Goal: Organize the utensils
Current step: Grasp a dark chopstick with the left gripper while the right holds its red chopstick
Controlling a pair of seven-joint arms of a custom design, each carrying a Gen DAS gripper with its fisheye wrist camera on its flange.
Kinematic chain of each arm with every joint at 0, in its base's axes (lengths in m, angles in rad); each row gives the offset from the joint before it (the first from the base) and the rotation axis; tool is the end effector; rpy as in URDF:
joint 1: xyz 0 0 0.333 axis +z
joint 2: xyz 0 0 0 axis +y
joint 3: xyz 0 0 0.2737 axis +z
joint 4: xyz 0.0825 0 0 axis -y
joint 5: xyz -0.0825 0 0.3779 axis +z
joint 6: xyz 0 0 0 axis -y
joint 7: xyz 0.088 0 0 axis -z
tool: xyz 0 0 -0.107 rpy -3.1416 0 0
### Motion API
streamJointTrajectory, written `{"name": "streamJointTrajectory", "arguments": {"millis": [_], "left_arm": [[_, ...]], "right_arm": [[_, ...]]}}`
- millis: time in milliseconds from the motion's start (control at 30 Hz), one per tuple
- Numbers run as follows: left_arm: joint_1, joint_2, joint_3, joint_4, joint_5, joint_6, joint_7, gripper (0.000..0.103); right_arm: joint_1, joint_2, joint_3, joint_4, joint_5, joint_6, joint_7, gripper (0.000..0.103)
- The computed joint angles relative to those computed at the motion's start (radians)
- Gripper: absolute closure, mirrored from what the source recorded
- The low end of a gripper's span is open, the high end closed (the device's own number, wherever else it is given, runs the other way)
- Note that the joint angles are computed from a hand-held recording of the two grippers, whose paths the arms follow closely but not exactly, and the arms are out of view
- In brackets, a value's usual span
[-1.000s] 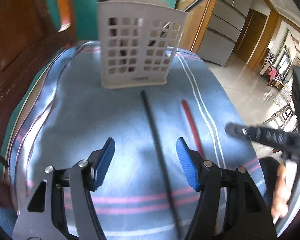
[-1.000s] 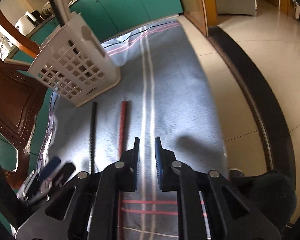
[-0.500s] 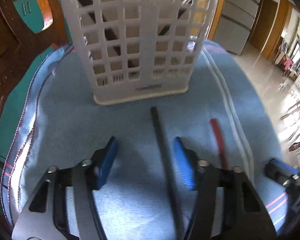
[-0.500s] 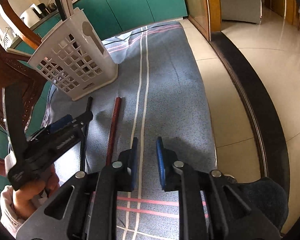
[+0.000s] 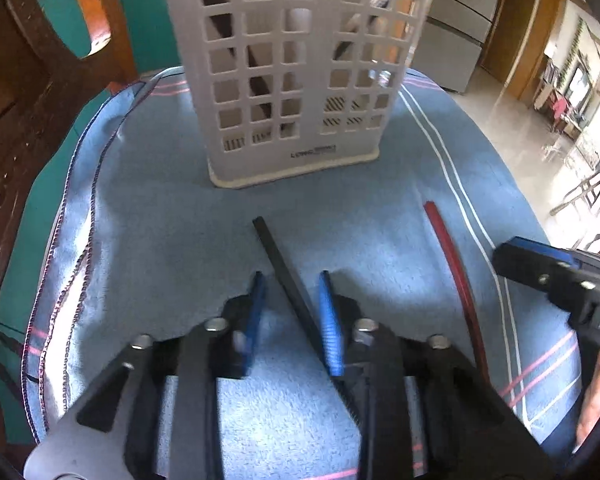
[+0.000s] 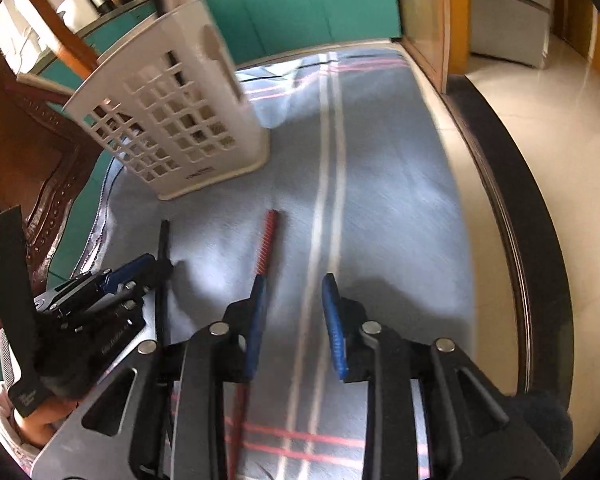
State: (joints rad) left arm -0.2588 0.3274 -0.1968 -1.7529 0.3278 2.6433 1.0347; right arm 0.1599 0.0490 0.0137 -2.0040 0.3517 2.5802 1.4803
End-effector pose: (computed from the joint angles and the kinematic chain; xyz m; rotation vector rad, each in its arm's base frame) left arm 0.6002 -0.2903 0.4129 -1.7955 2.0526 -0.6946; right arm 0.5903 0.0973 0.4510 -1.8338 1.8058 -0.2119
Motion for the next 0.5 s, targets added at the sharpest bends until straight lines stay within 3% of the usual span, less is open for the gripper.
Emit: {"name": "streamJointTrajectory", "arguments": {"millis": [67, 233, 300, 367, 500], "left_arm": [[0.005, 0.014, -0.003, 0.023, -0.02, -0.017, -0.001, 0.061], [0.006, 0.032, -0.001, 0.047, -0.026, -0.028, 0.003, 0.062], [0.008, 0.037, 0.0, 0.055, -0.021, -0.031, 0.019, 0.07], [0.034, 0.043, -0.017, 0.06, -0.056, -0.021, 0.086, 0.087], [0.056, 0.039, -0.032, 0.048, -0.119, -0.002, 0.154, 0.09]], "right_arm": [[0.011, 0.05, 0.005, 0.063, -0.049, -0.017, 0.01, 0.073], [0.038, 0.158, -0.005, 0.193, -0.17, -0.1, 0.083, 0.073], [0.05, 0.167, -0.013, 0.194, -0.218, -0.076, 0.113, 0.073], [0.052, 0.166, -0.014, 0.191, -0.242, -0.068, 0.109, 0.077], [0.052, 0.16, -0.018, 0.173, -0.271, -0.045, 0.123, 0.088]]}}
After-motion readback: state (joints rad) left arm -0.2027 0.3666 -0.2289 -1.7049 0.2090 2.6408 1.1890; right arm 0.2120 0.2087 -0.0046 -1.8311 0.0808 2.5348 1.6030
